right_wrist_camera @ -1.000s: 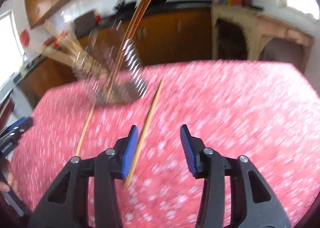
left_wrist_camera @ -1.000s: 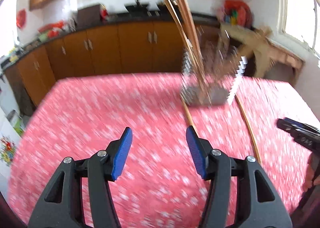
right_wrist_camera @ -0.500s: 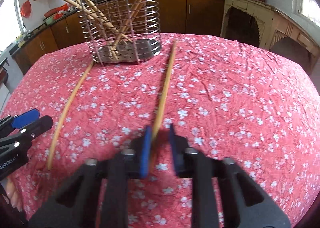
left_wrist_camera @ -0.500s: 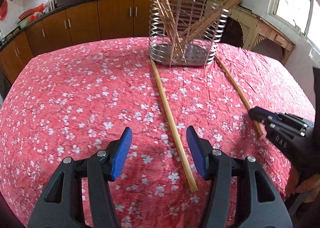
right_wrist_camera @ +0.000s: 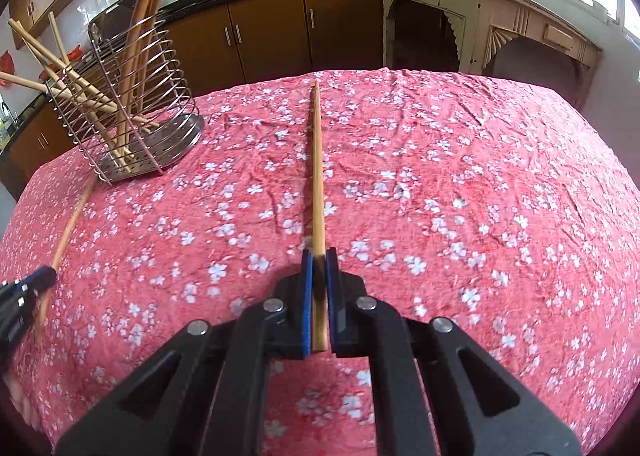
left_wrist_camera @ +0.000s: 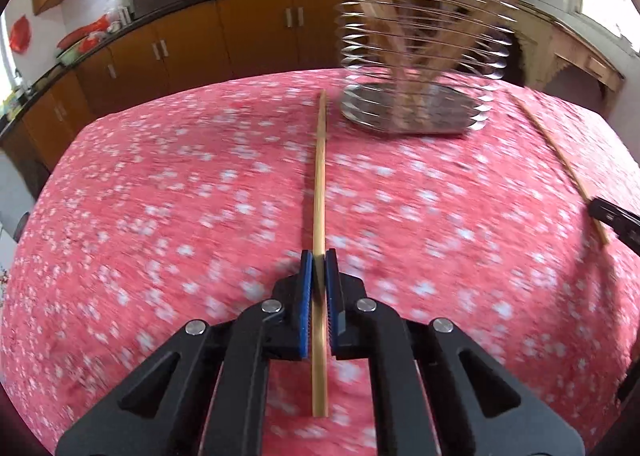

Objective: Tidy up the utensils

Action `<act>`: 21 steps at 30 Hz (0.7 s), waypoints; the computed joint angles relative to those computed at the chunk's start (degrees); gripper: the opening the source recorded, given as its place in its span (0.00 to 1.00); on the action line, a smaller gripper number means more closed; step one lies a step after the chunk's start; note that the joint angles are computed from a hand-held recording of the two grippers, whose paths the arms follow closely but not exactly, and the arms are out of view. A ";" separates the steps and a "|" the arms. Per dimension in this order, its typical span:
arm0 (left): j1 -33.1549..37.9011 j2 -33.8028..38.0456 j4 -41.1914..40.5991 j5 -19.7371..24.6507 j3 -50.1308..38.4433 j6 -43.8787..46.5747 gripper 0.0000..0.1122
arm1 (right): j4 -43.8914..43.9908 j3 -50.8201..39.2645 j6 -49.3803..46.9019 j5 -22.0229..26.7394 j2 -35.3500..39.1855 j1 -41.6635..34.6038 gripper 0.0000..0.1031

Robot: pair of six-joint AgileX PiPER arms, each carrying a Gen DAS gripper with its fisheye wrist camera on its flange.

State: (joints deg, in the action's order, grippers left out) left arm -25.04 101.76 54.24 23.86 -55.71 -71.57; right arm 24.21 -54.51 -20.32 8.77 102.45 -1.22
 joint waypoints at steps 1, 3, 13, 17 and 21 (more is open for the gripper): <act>1.98 0.87 0.53 0.59 -1.05 0.37 0.06 | 2.36 -0.17 -2.91 0.17 0.21 -0.66 0.07; 5.94 1.99 -2.88 -1.75 -2.74 5.88 0.06 | 2.64 -1.52 -3.41 0.33 1.37 -0.92 0.07; 13.68 -3.60 -16.19 -13.21 4.30 24.08 0.08 | 12.68 0.33 -13.99 0.95 -0.57 -1.26 0.17; 11.98 -7.14 -4.85 -14.07 10.33 12.69 0.29 | 8.43 2.76 -10.95 0.75 -2.09 -0.87 0.19; 10.20 -7.31 -3.35 -12.69 10.87 10.90 0.30 | 0.26 4.50 -3.66 -2.09 -2.60 0.57 0.20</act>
